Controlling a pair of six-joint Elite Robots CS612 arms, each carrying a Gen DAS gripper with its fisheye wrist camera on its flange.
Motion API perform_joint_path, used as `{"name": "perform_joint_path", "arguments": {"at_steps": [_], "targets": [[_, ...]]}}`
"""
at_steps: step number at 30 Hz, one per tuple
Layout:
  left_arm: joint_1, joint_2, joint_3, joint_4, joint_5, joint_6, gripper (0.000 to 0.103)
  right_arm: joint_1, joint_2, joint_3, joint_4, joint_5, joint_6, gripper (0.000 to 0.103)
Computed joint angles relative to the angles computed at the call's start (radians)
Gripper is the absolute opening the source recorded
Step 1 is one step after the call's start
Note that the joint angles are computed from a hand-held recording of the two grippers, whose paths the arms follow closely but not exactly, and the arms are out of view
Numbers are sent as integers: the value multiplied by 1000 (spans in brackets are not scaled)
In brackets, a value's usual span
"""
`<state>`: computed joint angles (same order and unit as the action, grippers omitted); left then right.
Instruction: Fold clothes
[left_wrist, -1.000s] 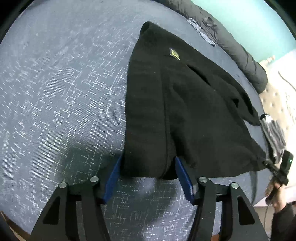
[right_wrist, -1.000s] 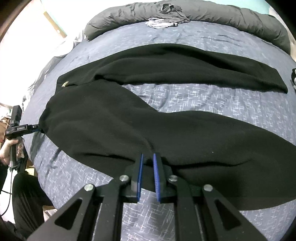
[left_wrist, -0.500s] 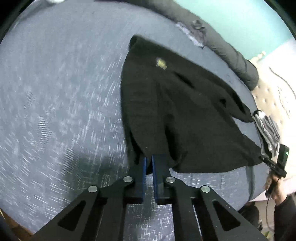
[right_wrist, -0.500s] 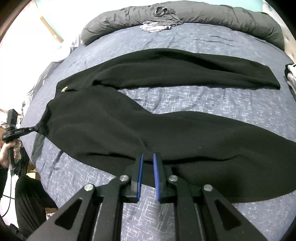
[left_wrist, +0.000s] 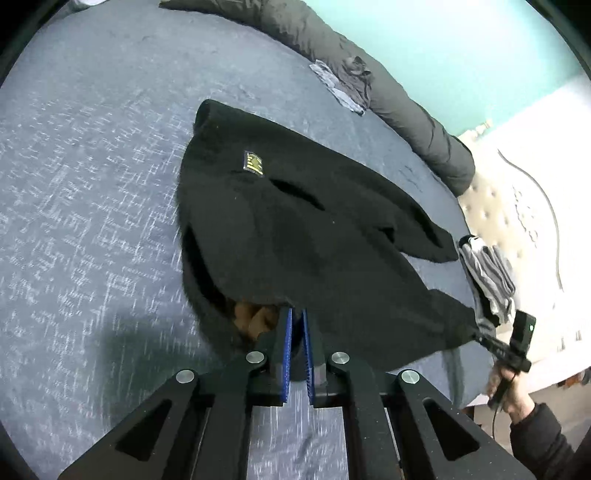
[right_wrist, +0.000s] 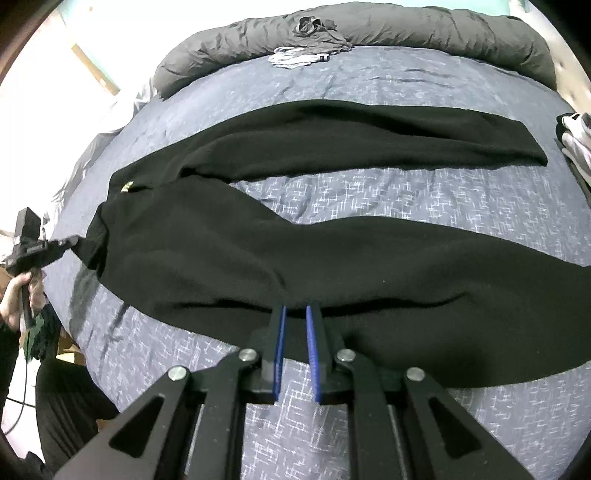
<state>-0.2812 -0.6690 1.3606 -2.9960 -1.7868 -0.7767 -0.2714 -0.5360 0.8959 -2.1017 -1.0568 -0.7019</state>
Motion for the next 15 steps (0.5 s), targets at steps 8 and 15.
{"name": "perform_joint_path", "arguments": {"at_steps": [8, 15], "targets": [[10, 34, -29, -21, -50, -26, 7, -1, 7, -1, 3, -1, 16, 11], [10, 28, -11, -24, -95, 0, 7, 3, 7, 2, 7, 11, 9, 11]]}}
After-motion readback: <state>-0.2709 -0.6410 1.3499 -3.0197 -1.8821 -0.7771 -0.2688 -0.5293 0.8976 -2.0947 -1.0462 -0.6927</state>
